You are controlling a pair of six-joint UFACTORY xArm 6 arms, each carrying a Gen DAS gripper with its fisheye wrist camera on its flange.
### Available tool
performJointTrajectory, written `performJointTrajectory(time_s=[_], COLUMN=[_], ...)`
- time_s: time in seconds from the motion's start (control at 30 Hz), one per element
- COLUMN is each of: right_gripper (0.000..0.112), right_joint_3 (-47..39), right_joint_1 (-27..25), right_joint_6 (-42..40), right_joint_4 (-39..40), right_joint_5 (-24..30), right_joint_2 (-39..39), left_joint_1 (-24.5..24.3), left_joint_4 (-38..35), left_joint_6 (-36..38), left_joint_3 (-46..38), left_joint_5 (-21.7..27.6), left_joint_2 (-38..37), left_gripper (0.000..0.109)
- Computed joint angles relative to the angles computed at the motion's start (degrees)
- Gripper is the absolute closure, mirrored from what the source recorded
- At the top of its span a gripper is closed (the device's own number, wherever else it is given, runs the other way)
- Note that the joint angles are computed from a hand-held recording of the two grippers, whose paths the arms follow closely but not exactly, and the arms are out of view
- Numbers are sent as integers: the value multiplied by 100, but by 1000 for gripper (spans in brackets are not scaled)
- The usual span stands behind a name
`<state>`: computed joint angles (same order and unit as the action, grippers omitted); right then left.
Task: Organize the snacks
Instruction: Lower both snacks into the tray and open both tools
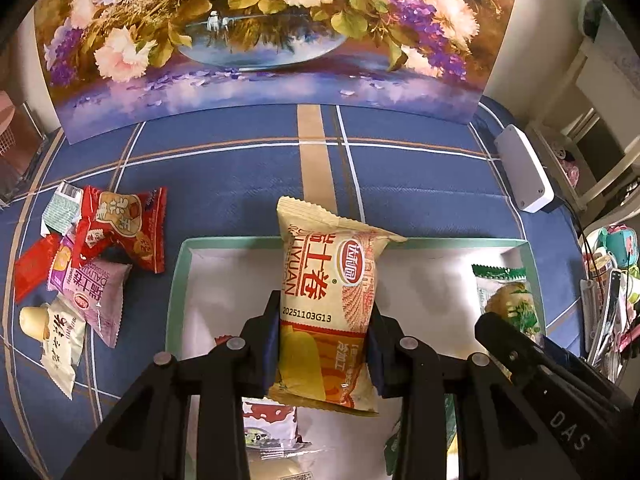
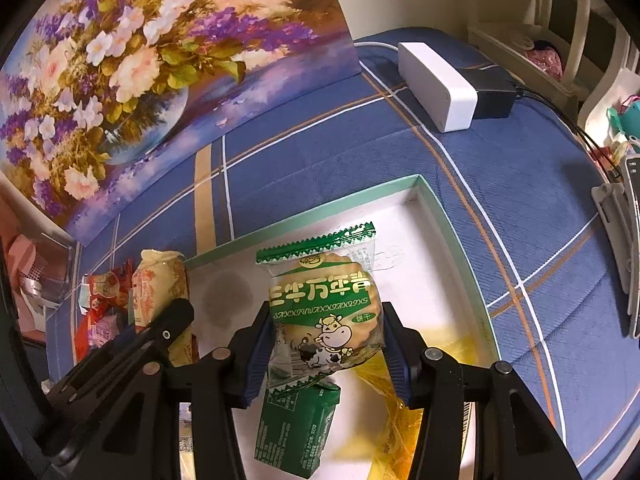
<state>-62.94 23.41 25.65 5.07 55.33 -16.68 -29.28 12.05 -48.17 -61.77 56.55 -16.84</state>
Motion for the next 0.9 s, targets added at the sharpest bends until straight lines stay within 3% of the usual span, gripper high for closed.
performJointTrajectory(time_s=[0.23, 0.27, 0.37, 0.73, 0.83, 0.9], right_gripper=[57, 57, 53, 49, 39, 38], right_joint_3=[-48, -64, -174, -411, -468, -506], right_joint_1=[58, 64, 94, 132, 156, 177], right_joint_6=[39, 62, 216, 128, 136, 141], right_joint_4=[-136, -168, -451, -596, -666, -705], right_joint_5=[43, 55, 184, 292, 312, 341], right_joint_2=[24, 30, 71, 102, 110, 127], left_joint_1=[-26, -27, -17, 64, 128, 153], left_joint_4=[110, 113, 80, 31, 104, 237], left_joint_6=[2, 16, -25, -28, -119, -265], left_joint_3=[70, 82, 165, 153, 115, 124], left_joint_5=[-38, -47, -68, 64, 146, 240], left_joint_2=[-78, -91, -180, -471, -544, -586], left_gripper=[71, 69, 45, 43, 31, 28])
